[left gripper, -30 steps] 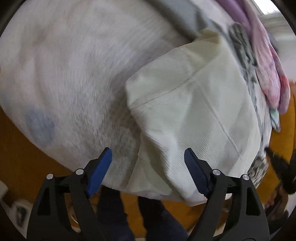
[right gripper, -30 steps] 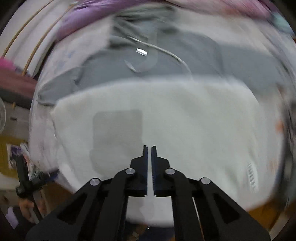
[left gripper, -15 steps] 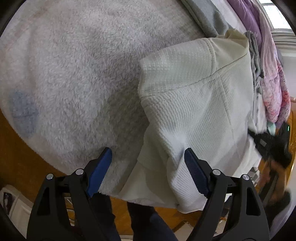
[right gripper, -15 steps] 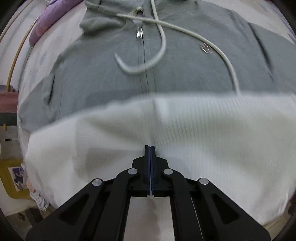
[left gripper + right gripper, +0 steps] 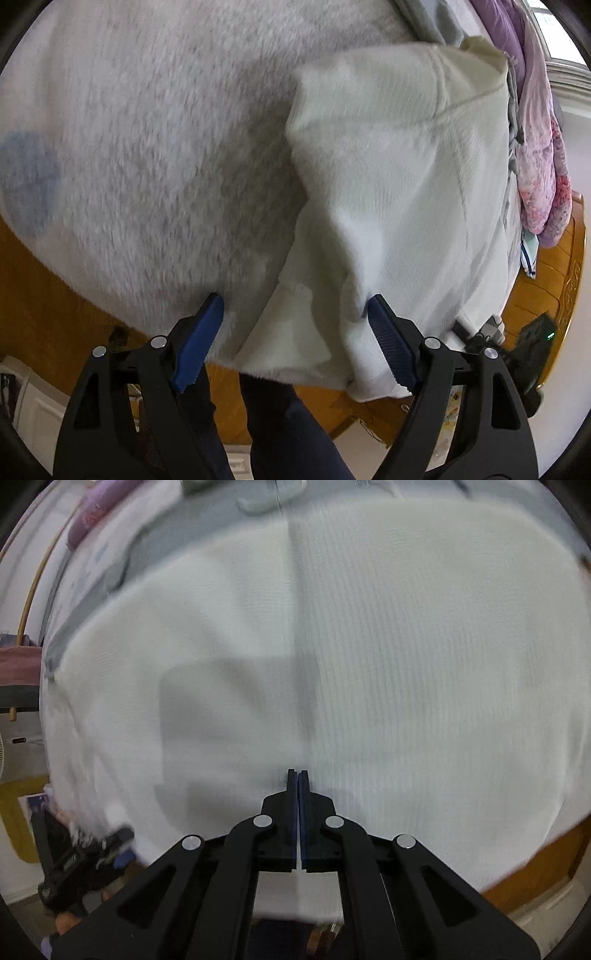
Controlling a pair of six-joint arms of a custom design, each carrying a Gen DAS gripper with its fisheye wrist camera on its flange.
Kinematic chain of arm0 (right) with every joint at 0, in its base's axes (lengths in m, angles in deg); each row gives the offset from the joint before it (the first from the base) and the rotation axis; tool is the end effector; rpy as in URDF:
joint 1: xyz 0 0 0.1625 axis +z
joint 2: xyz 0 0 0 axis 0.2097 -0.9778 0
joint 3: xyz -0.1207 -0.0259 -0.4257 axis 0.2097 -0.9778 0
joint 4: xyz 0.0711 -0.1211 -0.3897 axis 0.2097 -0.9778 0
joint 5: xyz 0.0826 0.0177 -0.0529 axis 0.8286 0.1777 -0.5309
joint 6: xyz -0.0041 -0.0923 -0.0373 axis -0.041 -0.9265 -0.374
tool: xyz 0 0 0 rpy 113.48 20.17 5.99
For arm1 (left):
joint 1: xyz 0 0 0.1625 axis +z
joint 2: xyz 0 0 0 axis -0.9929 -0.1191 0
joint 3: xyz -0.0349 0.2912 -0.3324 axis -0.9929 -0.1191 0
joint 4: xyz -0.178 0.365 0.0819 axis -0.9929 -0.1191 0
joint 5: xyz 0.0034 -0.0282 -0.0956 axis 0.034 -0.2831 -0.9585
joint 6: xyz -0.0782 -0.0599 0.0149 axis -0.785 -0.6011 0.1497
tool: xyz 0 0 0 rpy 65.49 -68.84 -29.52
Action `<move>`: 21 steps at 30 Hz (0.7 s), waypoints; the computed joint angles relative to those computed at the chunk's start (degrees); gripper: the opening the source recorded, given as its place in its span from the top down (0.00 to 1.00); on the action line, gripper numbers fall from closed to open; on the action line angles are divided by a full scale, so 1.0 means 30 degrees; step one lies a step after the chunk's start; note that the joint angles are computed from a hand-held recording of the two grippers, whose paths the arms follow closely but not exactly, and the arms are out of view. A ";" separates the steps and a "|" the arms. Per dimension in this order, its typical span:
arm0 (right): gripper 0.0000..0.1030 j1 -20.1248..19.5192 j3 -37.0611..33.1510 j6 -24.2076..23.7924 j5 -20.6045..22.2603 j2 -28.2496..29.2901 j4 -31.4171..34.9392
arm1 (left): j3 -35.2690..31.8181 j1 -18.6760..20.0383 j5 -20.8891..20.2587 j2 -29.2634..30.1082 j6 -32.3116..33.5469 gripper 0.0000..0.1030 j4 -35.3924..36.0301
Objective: Fold large clothes
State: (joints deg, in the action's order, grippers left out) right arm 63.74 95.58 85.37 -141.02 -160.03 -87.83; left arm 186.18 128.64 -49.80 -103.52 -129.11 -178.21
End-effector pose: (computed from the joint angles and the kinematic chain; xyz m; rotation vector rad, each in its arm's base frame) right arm -0.0257 -0.4763 0.3142 -0.5525 -2.6473 0.0728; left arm -0.2198 -0.4345 0.0396 -0.6862 2.8180 -0.0389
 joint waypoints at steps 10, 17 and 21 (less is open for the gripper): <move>0.94 0.0453 0.1762 -0.1643 -0.1178 -0.0552 -0.2400 | -0.0122 -0.0063 -0.0263 0.0172 0.0405 0.60 0.0102; 0.72 0.1886 0.2759 -0.5115 0.1638 -0.1236 -0.3416 | -0.0281 0.0150 -0.1076 0.0355 0.0581 0.90 -0.1084; 0.45 0.3228 0.3810 -0.7333 0.3897 -0.1931 -0.4061 | -0.0311 -0.0401 -0.1614 -0.0349 0.0758 0.92 -0.2153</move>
